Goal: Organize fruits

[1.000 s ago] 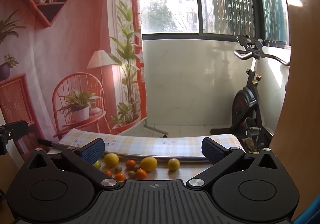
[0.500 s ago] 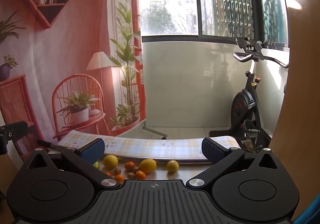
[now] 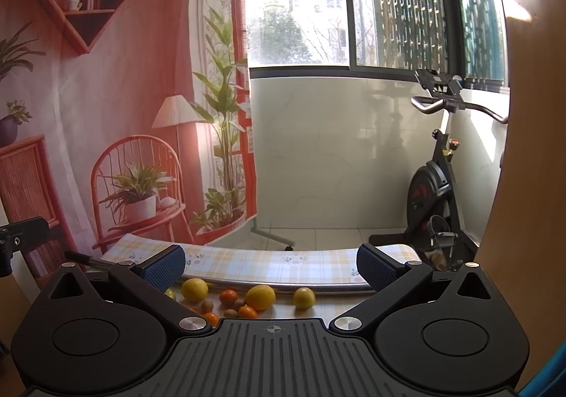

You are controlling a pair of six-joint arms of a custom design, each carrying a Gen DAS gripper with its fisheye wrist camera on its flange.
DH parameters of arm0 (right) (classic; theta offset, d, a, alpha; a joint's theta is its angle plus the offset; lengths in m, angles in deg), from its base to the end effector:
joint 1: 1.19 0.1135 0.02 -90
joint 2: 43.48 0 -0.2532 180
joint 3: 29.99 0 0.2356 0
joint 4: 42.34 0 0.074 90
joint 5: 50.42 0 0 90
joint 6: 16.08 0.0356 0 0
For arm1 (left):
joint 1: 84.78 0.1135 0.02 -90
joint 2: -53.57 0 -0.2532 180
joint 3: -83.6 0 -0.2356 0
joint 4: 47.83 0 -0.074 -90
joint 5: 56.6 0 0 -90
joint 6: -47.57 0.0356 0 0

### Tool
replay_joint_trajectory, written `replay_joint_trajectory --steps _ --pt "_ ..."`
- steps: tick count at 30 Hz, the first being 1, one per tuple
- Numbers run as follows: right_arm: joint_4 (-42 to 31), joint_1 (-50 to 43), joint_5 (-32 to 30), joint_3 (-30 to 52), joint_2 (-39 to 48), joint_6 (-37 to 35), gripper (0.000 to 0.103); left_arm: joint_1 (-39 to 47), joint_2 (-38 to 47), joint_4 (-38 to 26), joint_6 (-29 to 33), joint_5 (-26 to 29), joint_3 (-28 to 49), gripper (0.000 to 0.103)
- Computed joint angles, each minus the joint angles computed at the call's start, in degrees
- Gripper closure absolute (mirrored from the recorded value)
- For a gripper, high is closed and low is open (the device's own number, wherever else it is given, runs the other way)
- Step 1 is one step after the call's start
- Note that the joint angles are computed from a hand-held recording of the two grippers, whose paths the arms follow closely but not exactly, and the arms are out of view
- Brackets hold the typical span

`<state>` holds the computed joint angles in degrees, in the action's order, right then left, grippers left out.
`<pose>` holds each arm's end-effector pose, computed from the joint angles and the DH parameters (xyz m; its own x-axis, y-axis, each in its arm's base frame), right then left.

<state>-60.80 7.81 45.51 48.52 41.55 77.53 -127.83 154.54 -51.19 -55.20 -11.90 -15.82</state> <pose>0.3278 0.0482 0.2928 -0.4202 -0.0032 -0.9074 -0.0367 0.9992 0.0135 0.2947 -0.2407 0.2401 -0.2881 0.0563 -0.9559 -0.0604 0.9952 0.0769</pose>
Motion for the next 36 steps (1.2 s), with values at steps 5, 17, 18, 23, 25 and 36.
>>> replay_joint_trajectory --steps 5,17,18,23,25,36 --pt "0.19 0.06 0.09 0.03 0.19 -0.08 0.000 -0.04 -0.01 0.04 -0.01 -0.03 -0.02 0.000" --pt "0.03 -0.09 0.06 0.19 0.02 -0.20 0.000 -0.03 -0.23 -0.06 -0.02 0.03 -0.13 0.000" --pt "0.33 0.00 0.14 -0.09 0.01 -0.16 0.000 -0.02 -0.23 -0.03 -0.03 0.05 -0.15 0.000" --pt "-0.12 -0.02 0.19 0.15 -0.27 -0.16 0.000 -0.04 -0.25 -0.01 -0.05 0.04 -0.16 0.000" --pt "-0.10 -0.04 0.11 0.11 -0.26 -0.15 0.000 -0.01 -0.24 0.08 0.00 0.06 -0.21 0.000" --pt "-1.16 -0.36 -0.26 0.86 -0.56 -0.09 0.000 -0.07 -0.45 0.00 0.03 0.01 -0.23 0.000"
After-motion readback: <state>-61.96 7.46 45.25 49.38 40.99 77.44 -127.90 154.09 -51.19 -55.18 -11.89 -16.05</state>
